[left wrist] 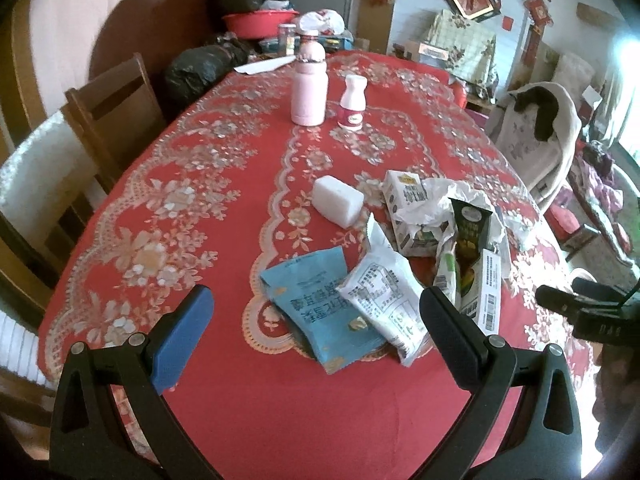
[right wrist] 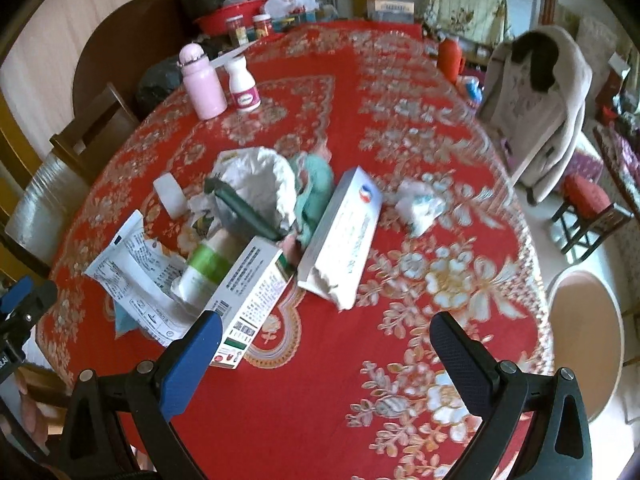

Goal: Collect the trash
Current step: 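Grasp the white medicine box with the right tool while the left tool grasps the white paper wrapper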

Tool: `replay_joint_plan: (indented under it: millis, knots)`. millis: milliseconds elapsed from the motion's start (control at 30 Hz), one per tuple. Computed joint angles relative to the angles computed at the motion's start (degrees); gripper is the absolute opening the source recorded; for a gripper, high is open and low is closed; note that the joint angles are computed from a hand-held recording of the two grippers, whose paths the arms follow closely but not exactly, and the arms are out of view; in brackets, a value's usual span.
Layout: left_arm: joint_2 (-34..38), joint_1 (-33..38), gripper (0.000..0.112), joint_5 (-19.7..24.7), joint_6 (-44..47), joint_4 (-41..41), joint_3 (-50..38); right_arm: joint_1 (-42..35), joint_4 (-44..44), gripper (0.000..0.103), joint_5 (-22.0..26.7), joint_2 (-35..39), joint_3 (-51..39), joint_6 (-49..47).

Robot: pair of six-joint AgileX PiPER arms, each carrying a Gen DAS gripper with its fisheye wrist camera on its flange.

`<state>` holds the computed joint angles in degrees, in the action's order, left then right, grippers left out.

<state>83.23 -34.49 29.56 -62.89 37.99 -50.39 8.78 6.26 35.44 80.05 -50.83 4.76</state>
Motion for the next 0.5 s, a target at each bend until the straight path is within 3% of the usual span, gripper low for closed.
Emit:
replay_joint_plan:
  millis: [333, 500]
  knots:
    - [8.93, 5.17, 0.100, -5.47, 18.49, -14.88, -6.89, 3.60, 2.92, 0.100, 0.44, 6.75, -4.45, 0.85]
    - [13.67, 7.02, 0.078, -5.22, 31.37, -25.48, -10.84, 3.35, 4.47, 0.097, 0.41, 8.49, -5.34, 1.06]
